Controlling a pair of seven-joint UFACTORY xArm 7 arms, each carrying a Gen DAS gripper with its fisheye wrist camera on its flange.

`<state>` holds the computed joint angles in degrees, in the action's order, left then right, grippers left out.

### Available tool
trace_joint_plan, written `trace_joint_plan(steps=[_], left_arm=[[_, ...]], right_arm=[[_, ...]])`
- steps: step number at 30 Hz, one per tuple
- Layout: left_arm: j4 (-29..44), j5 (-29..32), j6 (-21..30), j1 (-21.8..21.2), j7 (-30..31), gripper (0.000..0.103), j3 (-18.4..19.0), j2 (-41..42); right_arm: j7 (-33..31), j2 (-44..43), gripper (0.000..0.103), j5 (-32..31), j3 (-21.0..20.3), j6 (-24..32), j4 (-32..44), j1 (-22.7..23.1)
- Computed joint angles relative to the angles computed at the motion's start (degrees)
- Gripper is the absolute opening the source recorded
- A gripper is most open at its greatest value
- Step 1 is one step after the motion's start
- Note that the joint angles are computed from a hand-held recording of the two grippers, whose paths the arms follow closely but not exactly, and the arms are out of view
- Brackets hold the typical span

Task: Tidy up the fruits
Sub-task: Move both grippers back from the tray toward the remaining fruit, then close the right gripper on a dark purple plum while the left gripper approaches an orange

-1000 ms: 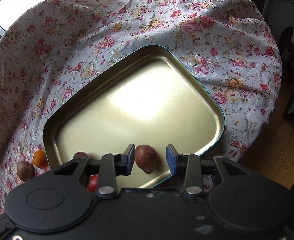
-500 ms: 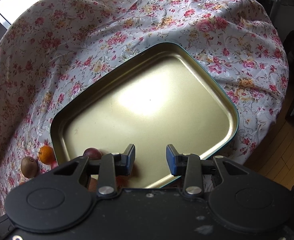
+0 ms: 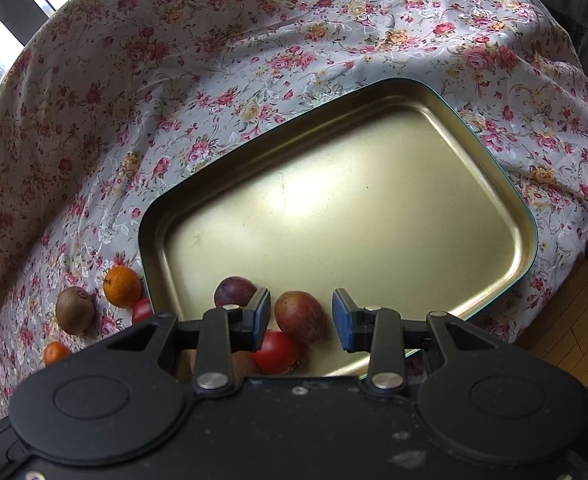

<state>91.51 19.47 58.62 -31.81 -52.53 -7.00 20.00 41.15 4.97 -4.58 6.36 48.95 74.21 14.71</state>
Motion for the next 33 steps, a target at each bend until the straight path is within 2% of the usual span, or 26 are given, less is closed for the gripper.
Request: trace_joint_plan(steps=[17, 22, 33], left_arm=[[-14.41, -1.4, -1.21, 8.67, -7.5, 0.062, 0.9, -10.56], [-17.17, -1.65, -1.47, 10.77, -7.82, 0.062, 0.58, -12.47], [-20.78, -6.07, -2.08, 14.08, -4.45, 0.062, 0.31, -14.44]], right_arm=[[-1.7, 9.32, 0.037, -0.18, 1.89, 1.35, 11.49, 6.25], [-2.97, 12.56, 0.037, -1.36, 2.09, 2.39, 15.6, 8.88], [-5.52, 19.32, 0.037, 2.63, 2.35, 6.23, 23.29, 11.39]])
